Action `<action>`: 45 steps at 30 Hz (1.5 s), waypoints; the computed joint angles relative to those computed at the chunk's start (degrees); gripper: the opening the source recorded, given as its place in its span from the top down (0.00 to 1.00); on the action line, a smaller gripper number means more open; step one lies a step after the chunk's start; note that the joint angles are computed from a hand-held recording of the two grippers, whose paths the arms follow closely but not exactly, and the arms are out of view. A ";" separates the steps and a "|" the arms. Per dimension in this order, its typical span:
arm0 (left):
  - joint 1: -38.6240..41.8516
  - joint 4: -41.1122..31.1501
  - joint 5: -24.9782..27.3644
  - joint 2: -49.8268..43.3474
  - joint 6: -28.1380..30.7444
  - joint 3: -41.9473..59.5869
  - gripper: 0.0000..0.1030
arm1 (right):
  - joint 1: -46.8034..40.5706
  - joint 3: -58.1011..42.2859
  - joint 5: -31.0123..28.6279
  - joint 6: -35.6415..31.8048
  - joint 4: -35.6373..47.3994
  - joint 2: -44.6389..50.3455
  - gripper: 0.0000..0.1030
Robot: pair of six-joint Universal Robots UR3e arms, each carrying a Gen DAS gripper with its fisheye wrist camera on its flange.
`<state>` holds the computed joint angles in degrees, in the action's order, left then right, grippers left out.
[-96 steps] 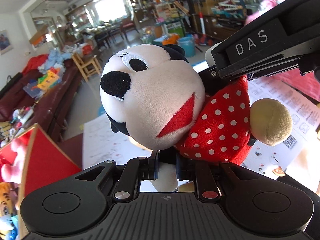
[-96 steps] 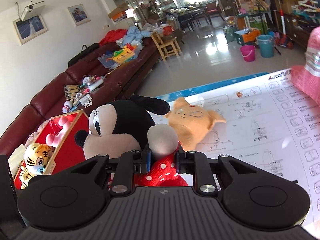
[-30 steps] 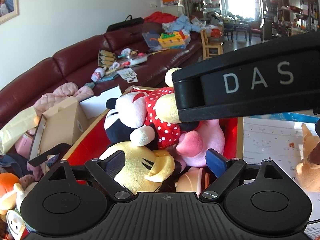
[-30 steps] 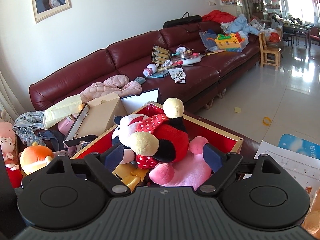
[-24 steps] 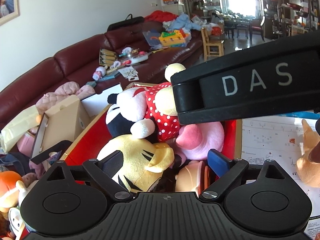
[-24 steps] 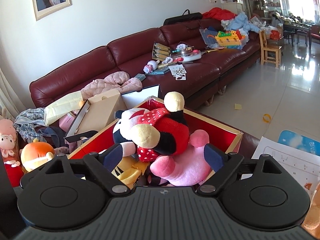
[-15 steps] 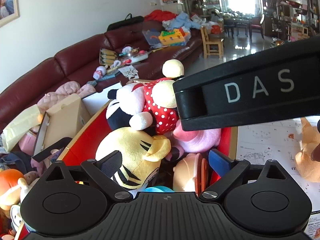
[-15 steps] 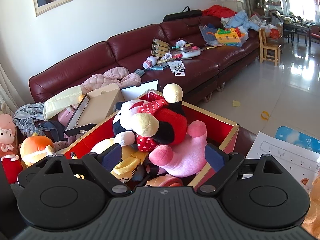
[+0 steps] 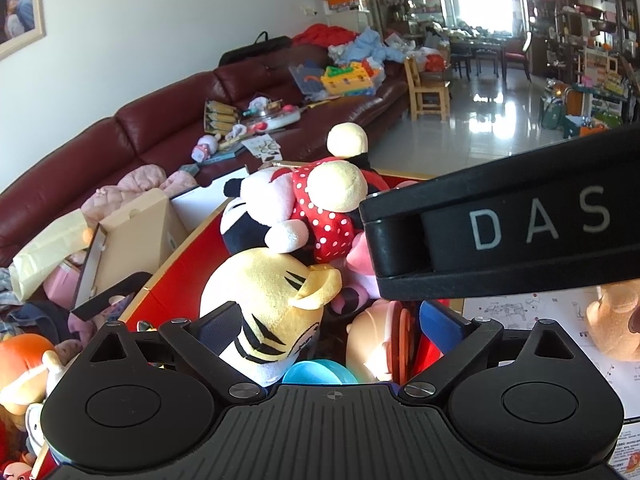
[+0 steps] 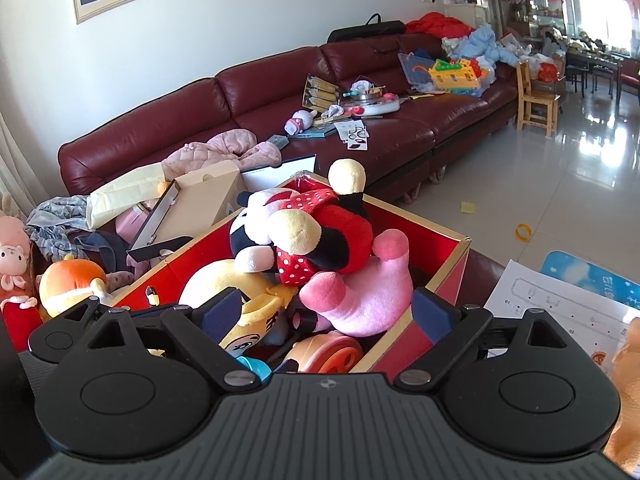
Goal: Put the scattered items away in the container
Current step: 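Move both grippers back over the sheet toward the tan dog plush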
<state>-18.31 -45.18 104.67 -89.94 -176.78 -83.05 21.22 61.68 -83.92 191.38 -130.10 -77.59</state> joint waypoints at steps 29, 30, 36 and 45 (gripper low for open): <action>-18.43 1.30 7.28 -14.12 0.74 11.21 0.01 | -23.98 33.68 11.40 -1.91 -1.40 -29.41 0.07; -19.30 0.96 7.51 -15.08 0.70 11.80 0.01 | -26.36 35.39 12.47 -2.33 -0.85 -31.34 0.07; -21.92 -1.46 5.66 -21.30 1.94 17.28 0.01 | -42.19 44.87 19.23 -6.90 5.87 -42.71 0.07; -22.94 -7.98 1.36 -34.46 4.44 31.83 0.02 | -58.22 54.40 20.05 -14.15 15.51 -51.79 0.07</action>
<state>-41.25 -53.16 106.04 -124.40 -172.34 -51.22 -37.00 116.08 -63.86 177.23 -114.60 -129.38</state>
